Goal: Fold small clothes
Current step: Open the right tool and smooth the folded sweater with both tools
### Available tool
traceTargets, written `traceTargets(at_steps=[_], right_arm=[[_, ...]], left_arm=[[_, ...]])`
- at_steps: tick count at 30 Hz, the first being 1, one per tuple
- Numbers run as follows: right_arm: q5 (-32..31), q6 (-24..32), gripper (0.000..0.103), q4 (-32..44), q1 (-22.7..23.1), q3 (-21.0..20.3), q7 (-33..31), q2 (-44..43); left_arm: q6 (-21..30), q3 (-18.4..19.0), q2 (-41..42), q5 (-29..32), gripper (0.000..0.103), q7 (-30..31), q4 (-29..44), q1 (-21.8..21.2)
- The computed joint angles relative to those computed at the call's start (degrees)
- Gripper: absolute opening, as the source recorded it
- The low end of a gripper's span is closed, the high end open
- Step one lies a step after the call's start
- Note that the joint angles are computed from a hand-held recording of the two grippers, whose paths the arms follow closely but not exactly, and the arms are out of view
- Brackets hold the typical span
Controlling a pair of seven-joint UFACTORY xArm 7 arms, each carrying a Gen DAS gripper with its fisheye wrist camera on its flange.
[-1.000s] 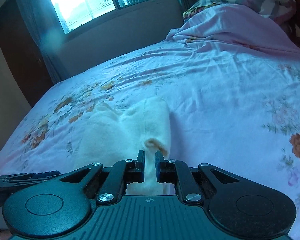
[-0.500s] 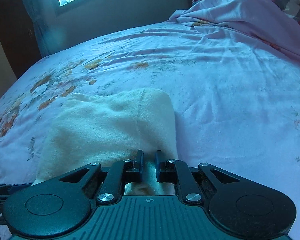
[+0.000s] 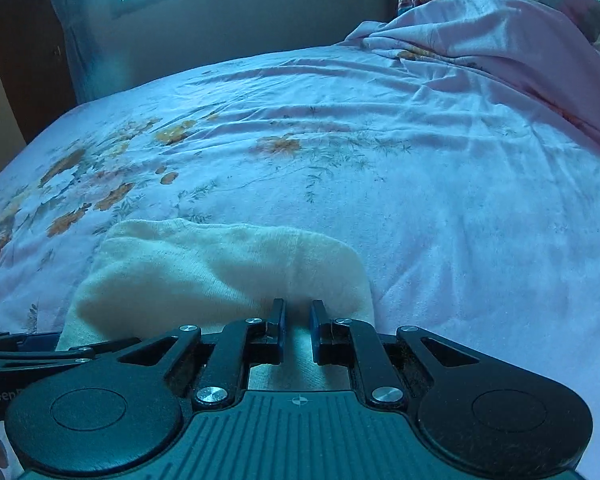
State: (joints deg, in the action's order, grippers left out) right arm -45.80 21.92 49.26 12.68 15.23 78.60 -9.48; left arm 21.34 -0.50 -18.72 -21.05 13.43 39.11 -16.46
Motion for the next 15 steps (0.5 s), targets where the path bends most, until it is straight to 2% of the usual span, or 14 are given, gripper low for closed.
traceTargets(at_steps=[3, 8, 15], right_arm=[[1.65, 1.69, 0.01, -0.26, 0.73, 0.23, -1.73, -1.75], [1.06, 0.79, 0.01, -5.25, 0.49, 4.2, -0.19, -10.6], [8.92, 3.06, 0.01, -11.65, 1.66, 10.22, -2.53, -20.44]], left_arm=[[-0.04, -1.28, -1.11, 2.75, 0.072, -1.59, -0.69, 1.09], [1.24, -1.04, -4.54, 4.13, 0.073, -2.6, -2.84, 1.16], [4.5, -0.33, -13.37, 5.79, 0.073, -2.86, -8.14, 0.22]])
